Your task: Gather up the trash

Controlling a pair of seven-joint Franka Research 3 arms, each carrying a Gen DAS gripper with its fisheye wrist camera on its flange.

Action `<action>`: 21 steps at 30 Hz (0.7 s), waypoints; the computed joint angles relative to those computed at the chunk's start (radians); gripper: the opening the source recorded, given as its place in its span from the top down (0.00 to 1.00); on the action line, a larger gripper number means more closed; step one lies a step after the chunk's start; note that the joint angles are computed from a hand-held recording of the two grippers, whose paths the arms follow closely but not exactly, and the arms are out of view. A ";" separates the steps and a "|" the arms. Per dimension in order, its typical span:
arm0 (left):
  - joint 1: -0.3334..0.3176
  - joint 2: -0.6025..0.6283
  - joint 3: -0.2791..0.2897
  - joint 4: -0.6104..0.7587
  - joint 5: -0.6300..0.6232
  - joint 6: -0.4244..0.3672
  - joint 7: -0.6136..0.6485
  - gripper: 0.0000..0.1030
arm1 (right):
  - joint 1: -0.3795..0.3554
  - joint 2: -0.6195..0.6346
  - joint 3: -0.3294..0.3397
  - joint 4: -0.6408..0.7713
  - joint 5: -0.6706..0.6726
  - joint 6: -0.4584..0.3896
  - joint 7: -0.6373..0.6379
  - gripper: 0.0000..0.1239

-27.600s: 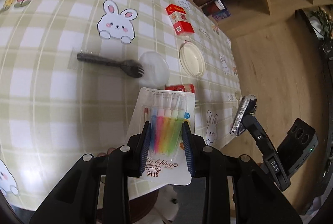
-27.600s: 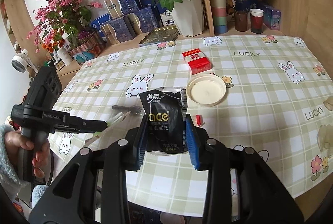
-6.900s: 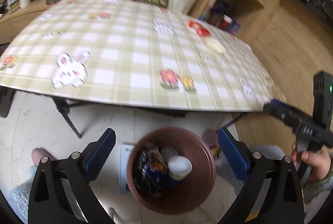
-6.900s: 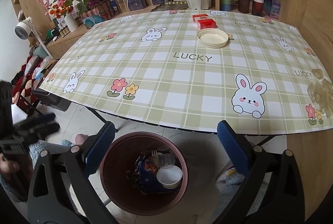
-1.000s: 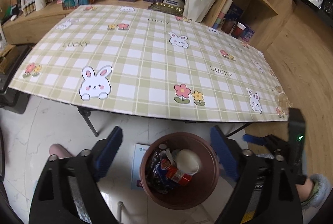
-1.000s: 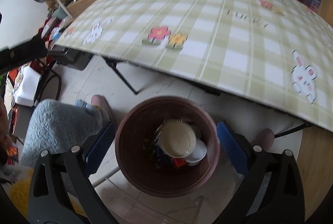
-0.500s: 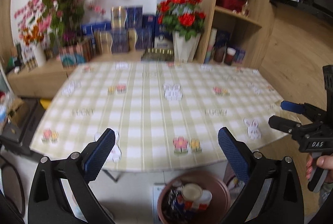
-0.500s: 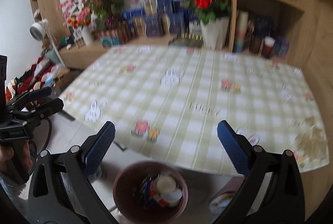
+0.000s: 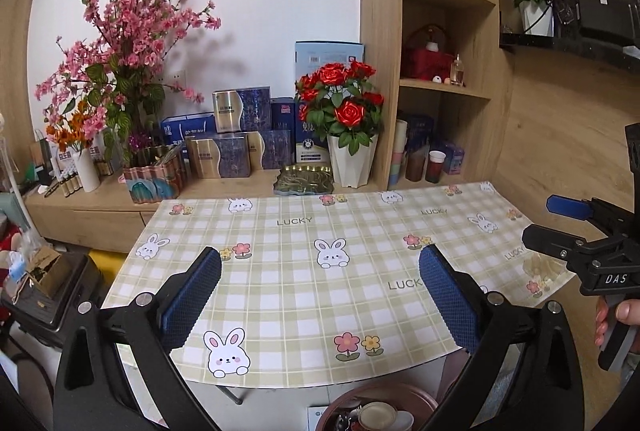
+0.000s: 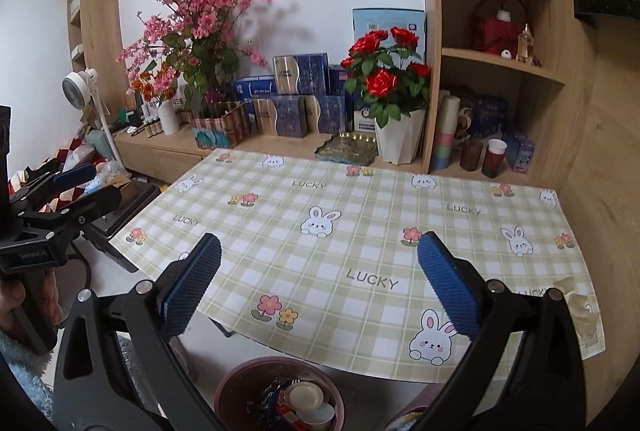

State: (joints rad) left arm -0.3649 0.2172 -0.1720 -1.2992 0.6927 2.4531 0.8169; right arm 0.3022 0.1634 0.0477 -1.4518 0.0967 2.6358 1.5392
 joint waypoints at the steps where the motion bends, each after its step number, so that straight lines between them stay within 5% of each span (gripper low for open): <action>1: 0.000 -0.003 0.000 -0.003 0.001 0.004 -0.002 0.06 | 0.000 -0.001 0.000 0.000 -0.001 0.002 0.000 0.22; 21: 0.007 -0.016 -0.009 -0.010 -0.020 -0.028 -0.001 0.06 | 0.001 -0.007 0.000 -0.004 -0.005 0.008 0.003 0.22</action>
